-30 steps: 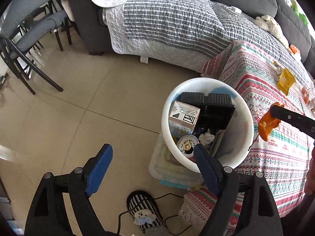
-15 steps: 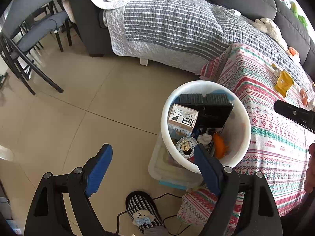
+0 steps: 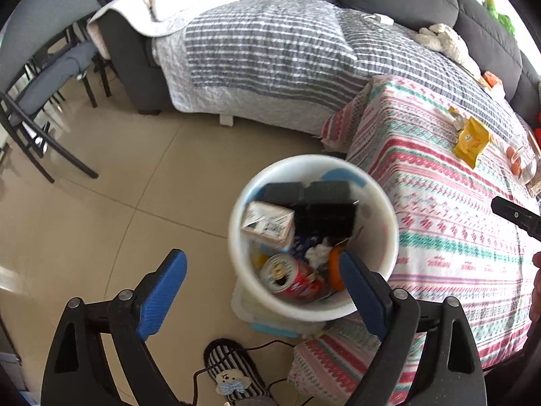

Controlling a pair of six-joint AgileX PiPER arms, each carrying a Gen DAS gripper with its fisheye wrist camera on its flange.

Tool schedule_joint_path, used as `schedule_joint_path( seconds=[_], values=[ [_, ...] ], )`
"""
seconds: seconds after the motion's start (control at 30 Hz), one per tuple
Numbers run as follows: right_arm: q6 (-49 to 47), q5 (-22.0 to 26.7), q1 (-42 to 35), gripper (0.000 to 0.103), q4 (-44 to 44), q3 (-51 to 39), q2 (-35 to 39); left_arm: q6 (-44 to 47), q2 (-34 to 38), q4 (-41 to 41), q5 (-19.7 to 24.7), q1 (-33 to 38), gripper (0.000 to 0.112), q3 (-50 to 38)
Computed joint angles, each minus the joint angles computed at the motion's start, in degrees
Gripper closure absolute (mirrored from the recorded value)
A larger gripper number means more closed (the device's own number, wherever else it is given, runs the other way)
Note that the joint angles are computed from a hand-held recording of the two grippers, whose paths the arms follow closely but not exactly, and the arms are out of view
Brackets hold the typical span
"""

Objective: Collect trash
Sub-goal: 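Grasp the yellow wrapper with the left gripper while the right grasps the crumpled paper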

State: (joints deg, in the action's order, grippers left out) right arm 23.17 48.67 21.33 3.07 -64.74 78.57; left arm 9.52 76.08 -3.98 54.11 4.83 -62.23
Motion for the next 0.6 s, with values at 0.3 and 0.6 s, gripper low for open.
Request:
schedule_joint_path(
  seconds=[0.3,0.6],
  values=[
    [-8.31,2.89,-19.88,0.021,3.61,4.02,-5.03,-13.25,1.81,2.33,-0.12,-17.37,0.018,-5.19],
    [-23.69,4.22,-38.00,0.021,8.09,2.38,-4.68,-20.02,15.41,8.94,-1.52,-35.39,0.018,-19.00]
  ],
)
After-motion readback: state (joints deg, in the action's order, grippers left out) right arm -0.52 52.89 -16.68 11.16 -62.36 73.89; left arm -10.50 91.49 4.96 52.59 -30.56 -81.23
